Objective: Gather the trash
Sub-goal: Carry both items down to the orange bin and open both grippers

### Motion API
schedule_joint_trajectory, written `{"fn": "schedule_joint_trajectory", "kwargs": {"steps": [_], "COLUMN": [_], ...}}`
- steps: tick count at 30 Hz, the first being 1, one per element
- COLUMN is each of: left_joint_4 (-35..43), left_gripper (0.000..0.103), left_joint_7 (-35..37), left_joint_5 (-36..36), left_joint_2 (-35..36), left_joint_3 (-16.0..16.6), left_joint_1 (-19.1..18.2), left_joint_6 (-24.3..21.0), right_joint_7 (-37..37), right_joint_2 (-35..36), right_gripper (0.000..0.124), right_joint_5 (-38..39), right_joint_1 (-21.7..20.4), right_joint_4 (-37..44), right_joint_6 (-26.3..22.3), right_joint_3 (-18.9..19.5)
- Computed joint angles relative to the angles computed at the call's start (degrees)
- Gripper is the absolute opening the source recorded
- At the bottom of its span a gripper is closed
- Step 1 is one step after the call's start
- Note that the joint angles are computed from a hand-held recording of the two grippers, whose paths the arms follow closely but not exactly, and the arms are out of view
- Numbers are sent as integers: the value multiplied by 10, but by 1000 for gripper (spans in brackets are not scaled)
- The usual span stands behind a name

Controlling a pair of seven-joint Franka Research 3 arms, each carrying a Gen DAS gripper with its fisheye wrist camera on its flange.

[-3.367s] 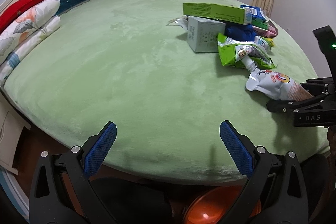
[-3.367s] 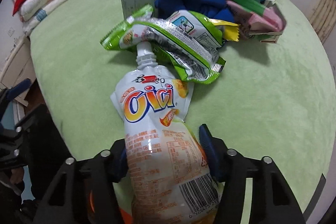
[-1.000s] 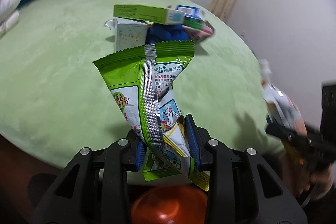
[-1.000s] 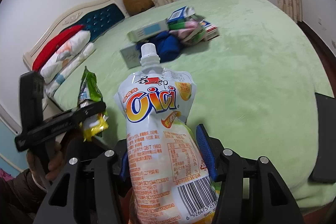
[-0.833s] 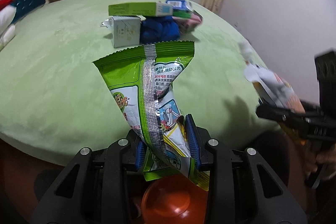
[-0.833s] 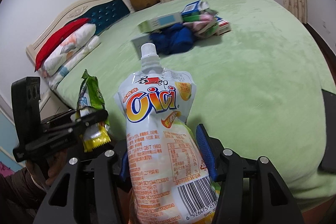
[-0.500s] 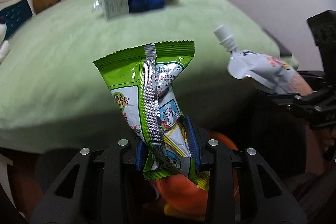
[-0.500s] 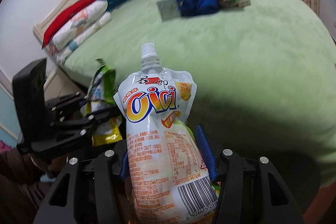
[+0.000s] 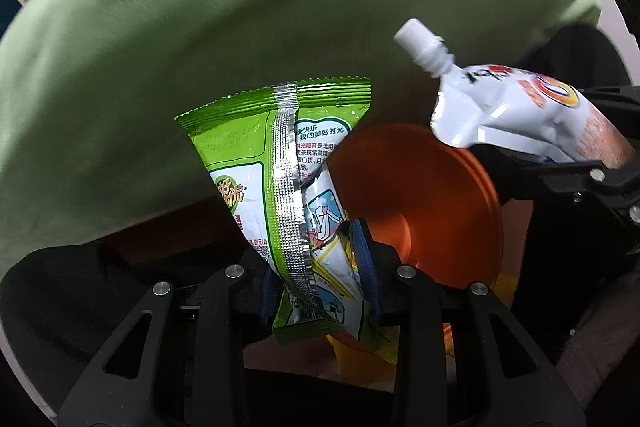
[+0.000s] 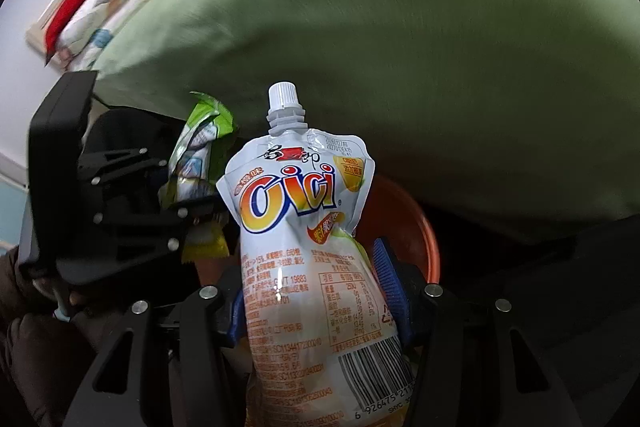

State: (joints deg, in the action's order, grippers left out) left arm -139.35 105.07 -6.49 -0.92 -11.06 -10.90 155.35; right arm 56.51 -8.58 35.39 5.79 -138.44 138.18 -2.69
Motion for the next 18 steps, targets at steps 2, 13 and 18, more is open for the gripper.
{"fn": "schedule_joint_trajectory", "kwargs": {"steps": [2, 13, 18], "left_joint_4": [19, 119, 189], "left_gripper": [33, 33, 33], "left_joint_7": [7, -1, -16], "left_joint_5": [0, 43, 78], "left_joint_2": [22, 127, 187], "left_joint_3": [0, -18, -20], "left_joint_1": [1, 20, 19], "left_joint_6": [-28, -162, -223], "right_joint_7": [12, 51, 89], "right_joint_2": [23, 105, 151], "right_gripper": [54, 54, 54], "right_joint_5": [-9, -77, -112], "right_joint_1": [0, 0, 4], "right_joint_4": [12, 60, 94], "right_joint_6": [-3, -33, -52], "right_joint_3": [3, 16, 21]}}
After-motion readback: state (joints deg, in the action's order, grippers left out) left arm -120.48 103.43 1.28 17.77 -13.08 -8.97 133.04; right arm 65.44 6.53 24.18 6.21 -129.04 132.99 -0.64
